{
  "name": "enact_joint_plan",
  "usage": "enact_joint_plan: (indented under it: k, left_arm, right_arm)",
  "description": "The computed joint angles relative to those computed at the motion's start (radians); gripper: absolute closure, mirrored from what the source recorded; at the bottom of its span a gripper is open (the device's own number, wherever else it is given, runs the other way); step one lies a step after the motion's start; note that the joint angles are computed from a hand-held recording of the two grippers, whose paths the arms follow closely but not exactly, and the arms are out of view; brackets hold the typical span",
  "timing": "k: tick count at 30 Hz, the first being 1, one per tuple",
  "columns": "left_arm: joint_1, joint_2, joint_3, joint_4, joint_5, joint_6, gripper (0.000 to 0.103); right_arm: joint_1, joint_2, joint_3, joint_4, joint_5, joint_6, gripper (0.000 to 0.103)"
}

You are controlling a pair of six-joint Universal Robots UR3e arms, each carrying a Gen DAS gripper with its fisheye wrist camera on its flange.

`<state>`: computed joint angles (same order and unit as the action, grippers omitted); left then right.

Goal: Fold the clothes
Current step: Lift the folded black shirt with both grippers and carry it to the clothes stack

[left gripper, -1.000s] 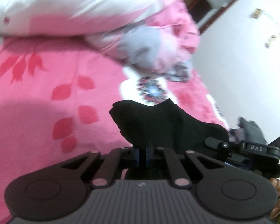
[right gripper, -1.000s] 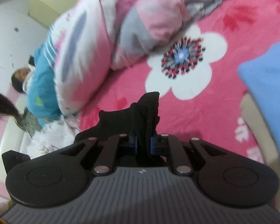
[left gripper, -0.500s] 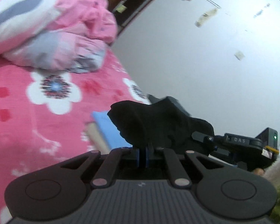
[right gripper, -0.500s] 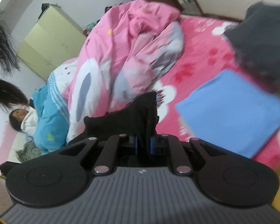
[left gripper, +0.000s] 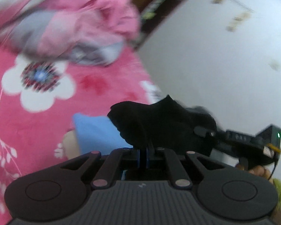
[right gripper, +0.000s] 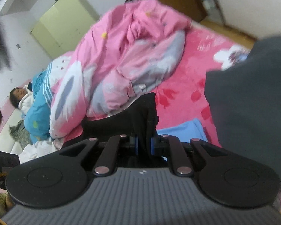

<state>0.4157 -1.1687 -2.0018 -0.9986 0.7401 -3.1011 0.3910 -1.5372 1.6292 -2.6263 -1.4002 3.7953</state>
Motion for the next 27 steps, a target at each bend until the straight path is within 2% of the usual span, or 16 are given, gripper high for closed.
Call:
enact_joint_plan:
  k: [2,4,7,13,18,21,24,25,27]
  left_arm:
    - [-0.059,-0.13,-0.046,0.239,0.072,-0.104,0.097]
    - [-0.087,-0.222,-0.042,0.366,0.11,-0.162,0.097]
    - [-0.093,-0.254,-0.029,0.415,0.118,-0.181,0.097]
    - [-0.165,-0.41,-0.008,0.537,0.214,-0.229,0.097]
    - [-0.134,-0.471,-0.035,0.591,0.179,-0.27,0.092]
    - [-0.104,-0.462,-0.065,0.625,0.149,-0.32,0.08]
    - [-0.087,-0.443,-0.077,0.648,0.131,-0.367,0.058]
    - [-0.088,-0.435,-0.078,0.656,0.14,-0.381,0.048]
    - [-0.093,-0.421,-0.072,0.656,0.168,-0.395,0.043]
  right_arm:
    - [-0.059,0.08,0.04,-0.094,0.076,-0.064,0.094]
    - [-0.1,0.175,0.045,-0.164,0.131,-0.127,0.094]
    - [-0.124,0.262,0.007,-0.191,0.163,-0.198,0.094]
    - [-0.103,0.347,-0.1,-0.101,0.105,-0.297,0.094]
    - [-0.043,0.454,-0.199,-0.068,0.001,-0.392,0.091]
    - [-0.008,0.496,-0.24,-0.058,-0.079,-0.402,0.084]
    - [0.006,0.482,-0.226,-0.105,-0.122,-0.364,0.079]
    - [0.008,0.47,-0.21,-0.136,-0.137,-0.355,0.075]
    - [0.006,0.443,-0.18,-0.188,-0.152,-0.34,0.074]
